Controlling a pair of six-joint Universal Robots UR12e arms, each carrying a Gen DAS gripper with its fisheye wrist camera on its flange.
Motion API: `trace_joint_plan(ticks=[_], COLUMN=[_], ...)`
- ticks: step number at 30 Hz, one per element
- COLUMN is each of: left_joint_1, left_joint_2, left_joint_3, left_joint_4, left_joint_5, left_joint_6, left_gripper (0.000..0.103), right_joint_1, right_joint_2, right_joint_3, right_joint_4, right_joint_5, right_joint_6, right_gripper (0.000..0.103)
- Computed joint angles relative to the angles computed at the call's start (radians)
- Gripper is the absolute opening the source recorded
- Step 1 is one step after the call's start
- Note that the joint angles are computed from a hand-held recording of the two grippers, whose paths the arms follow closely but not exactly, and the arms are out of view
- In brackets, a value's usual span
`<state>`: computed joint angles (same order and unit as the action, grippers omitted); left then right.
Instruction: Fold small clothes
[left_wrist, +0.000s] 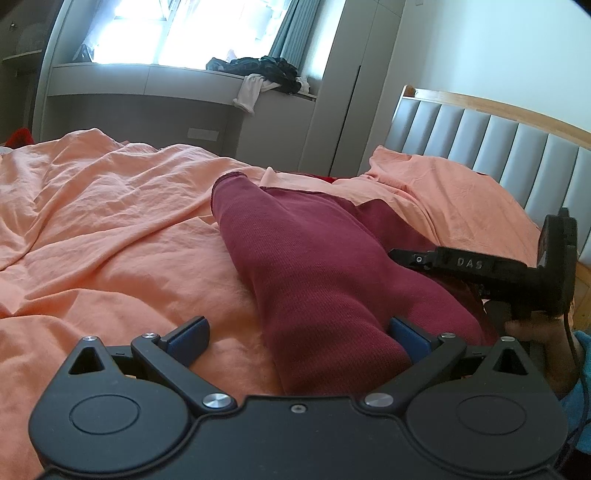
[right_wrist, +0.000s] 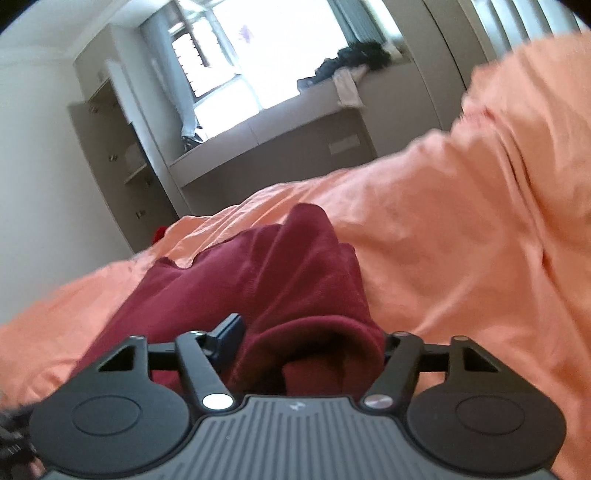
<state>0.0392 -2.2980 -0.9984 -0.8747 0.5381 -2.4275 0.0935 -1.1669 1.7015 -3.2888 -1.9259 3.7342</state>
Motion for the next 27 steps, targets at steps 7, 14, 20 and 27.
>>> trace_joint_plan(ticks=[7,14,20,27], left_joint_1=[0.001,0.002,0.002,0.006], left_joint_2=[-0.001,-0.002,-0.002,-0.01], left_joint_3=[-0.005,-0.006,-0.007,0.008], left_joint_4=[0.011,0.014,0.017,-0.009], left_joint_5=[-0.012,-0.015,-0.015,-0.04], left_joint_6=[-0.005,-0.003,-0.005,-0.025], left_gripper=[0.103,0.103,0.103,0.103], right_joint_1=[0.068,0.099,0.086,0.0], right_joint_2=[0.039,0.075,0.062,-0.016], right_joint_3=[-0.084,-0.133,-0.123,-0.019], right_joint_4=[0.078,0.082,0.101,0.092], right_joint_5=[-0.226,-0.335,-0.287,-0.019], right_joint_6=[-0.293,-0.457,-0.384,-0.008], right_gripper=[0.067,0.067,0.071,0.09])
